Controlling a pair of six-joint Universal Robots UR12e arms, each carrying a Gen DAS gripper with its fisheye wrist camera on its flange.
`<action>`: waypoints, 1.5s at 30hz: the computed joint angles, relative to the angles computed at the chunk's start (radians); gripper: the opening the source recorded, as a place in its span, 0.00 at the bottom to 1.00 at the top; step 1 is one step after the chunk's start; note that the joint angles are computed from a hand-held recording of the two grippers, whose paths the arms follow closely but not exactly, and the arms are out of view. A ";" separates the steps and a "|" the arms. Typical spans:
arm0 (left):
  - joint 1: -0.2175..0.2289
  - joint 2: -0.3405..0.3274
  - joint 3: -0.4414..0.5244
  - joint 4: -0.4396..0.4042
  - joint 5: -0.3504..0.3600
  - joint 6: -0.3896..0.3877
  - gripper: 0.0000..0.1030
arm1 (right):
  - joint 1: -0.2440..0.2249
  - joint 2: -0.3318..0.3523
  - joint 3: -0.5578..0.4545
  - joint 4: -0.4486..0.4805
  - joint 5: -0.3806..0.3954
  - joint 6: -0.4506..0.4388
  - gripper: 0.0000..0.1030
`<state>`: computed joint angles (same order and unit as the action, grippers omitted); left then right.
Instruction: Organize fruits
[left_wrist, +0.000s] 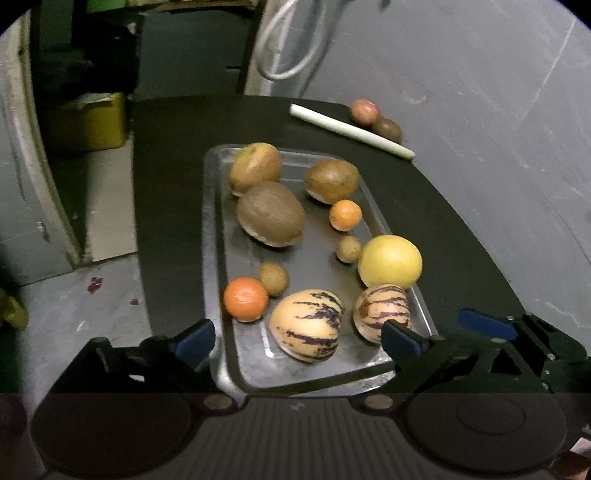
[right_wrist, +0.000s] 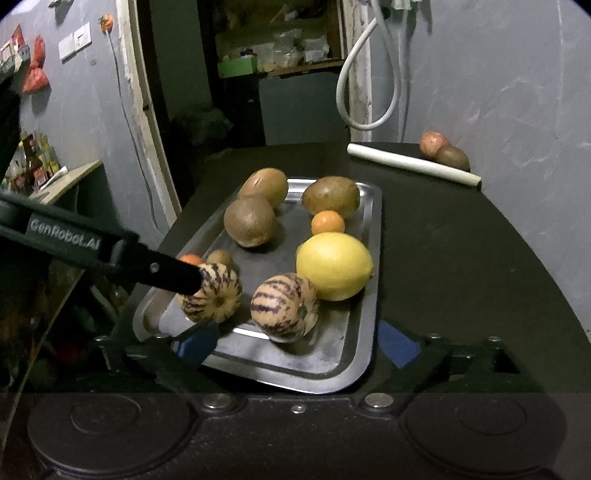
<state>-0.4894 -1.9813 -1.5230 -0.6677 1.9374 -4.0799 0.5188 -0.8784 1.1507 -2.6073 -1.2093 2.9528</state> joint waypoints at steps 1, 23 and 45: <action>-0.003 0.002 0.000 -0.006 0.010 -0.011 0.97 | -0.001 -0.002 0.002 -0.006 0.001 0.007 0.96; -0.093 0.006 0.043 -0.185 0.239 -0.306 0.99 | -0.056 -0.059 0.068 -0.058 0.049 0.028 0.99; -0.206 -0.043 0.151 -0.424 0.373 -0.496 0.99 | -0.115 -0.158 0.234 -0.148 0.135 -0.040 0.99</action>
